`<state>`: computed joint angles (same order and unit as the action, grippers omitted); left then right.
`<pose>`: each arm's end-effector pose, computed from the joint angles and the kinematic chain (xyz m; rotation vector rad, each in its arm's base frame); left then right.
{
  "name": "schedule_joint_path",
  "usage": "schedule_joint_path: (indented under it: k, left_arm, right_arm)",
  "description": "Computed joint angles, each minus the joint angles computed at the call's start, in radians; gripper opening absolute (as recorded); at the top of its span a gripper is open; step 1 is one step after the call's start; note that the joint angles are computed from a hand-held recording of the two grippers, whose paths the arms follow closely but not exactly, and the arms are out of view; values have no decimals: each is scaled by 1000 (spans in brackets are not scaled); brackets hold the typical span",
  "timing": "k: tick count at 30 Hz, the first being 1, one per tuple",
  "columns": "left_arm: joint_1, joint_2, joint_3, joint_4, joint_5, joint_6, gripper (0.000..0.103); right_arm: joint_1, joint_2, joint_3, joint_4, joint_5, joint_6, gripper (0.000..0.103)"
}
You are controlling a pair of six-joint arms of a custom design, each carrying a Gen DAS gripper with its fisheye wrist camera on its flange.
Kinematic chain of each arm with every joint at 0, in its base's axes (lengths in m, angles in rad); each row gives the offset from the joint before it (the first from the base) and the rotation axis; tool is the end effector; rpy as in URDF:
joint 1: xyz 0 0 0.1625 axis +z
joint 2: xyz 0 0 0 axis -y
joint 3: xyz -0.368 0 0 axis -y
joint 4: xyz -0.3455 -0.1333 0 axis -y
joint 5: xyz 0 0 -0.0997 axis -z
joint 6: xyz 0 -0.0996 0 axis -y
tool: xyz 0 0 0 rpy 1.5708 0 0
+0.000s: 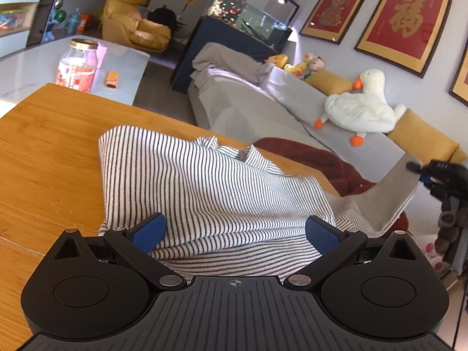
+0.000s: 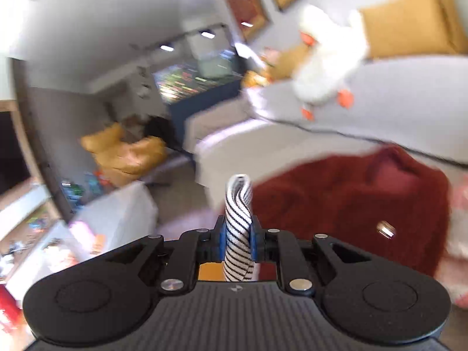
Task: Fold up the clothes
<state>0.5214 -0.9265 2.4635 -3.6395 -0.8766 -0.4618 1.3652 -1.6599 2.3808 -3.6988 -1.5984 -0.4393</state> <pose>-0.2118 -0.3489 0.0960 0.5334 2.6917 -1.2187 0.0581 -0.3607 0.3831 0.2219 -2.1029 1.6921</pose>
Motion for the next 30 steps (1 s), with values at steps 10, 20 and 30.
schedule_joint_path:
  k: [10, 20, 30]
  left_arm:
    - [-157, -218, 120, 284, 91, -229, 103]
    - [-252, -407, 204, 554, 168, -421, 103]
    - [-175, -318, 156, 437, 131, -351, 103]
  right_arm:
    - [389, 180, -172, 332, 87, -115, 14]
    - [460, 415, -198, 426, 48, -45, 30]
    - [360, 345, -85, 253, 2, -96, 86]
